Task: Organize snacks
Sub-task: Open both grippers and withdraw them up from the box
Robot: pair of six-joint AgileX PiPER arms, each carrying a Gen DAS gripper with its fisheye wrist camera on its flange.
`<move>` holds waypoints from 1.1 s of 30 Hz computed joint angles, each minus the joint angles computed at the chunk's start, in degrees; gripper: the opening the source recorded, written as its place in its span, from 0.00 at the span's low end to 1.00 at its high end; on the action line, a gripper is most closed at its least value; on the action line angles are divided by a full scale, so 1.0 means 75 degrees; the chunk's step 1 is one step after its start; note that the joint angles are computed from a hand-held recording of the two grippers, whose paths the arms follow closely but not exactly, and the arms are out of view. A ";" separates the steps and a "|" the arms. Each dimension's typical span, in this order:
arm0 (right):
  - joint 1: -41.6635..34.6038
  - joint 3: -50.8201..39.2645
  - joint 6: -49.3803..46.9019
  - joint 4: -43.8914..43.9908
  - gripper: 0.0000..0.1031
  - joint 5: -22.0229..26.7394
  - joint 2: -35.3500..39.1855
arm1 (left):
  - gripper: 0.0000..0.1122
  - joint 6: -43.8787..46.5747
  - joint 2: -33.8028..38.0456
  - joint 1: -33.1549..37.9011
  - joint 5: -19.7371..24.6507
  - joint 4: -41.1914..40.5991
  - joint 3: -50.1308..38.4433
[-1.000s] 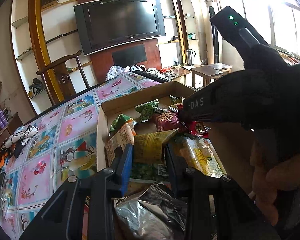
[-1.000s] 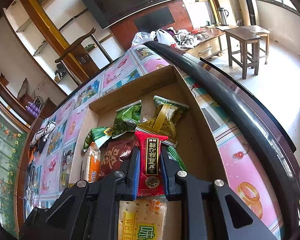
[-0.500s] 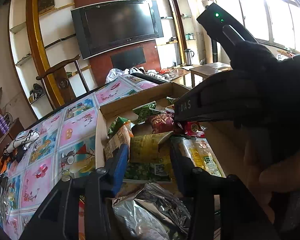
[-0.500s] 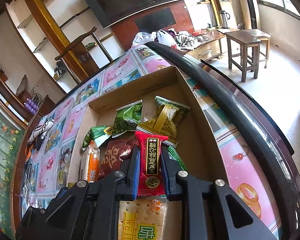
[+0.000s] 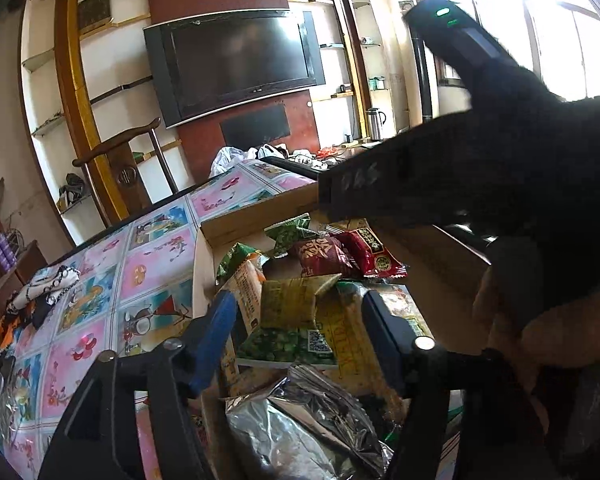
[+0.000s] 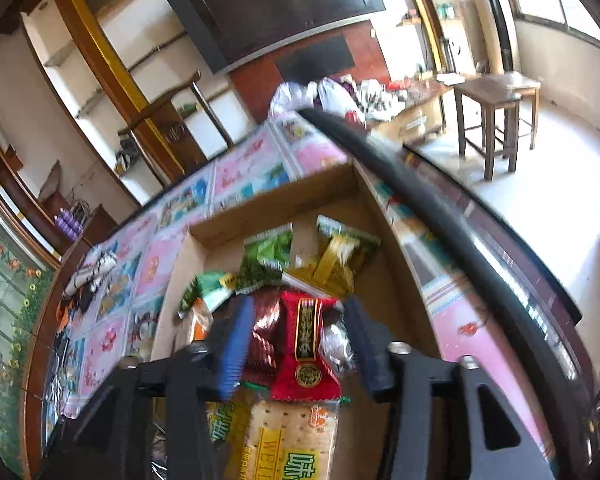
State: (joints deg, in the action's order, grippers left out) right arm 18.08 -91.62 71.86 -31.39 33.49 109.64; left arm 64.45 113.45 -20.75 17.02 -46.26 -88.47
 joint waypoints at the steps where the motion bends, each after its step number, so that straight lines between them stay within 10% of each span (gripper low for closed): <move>1: 0.0058 0.0109 0.0364 -0.0399 0.61 -0.0029 -0.0086 | 0.64 0.0155 -0.0027 0.0040 0.0032 -0.0195 0.0013; 6: 0.0582 0.1051 0.3383 -0.3386 0.70 0.0169 -0.0695 | 0.74 0.2118 -0.0559 0.0343 -0.0093 -0.2387 0.0589; 14: 0.2358 0.2424 0.6157 -0.5726 0.91 0.2530 -0.1573 | 0.86 0.2681 -0.1641 0.1373 0.0720 -0.3022 0.1757; 24: 0.4259 0.2098 0.5611 -0.5786 0.99 0.4279 -0.1306 | 0.92 0.2476 -0.2360 0.2086 0.0880 -0.2454 0.2721; 33: 0.4617 0.1371 0.4931 -0.5048 0.99 0.4743 -0.0684 | 0.92 0.0004 -0.2550 0.1913 -0.0523 -0.0097 0.3008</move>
State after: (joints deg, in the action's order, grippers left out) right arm 52.70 -81.34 108.84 -69.25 69.07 104.51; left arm 64.48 94.32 -6.41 13.09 -46.99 -65.91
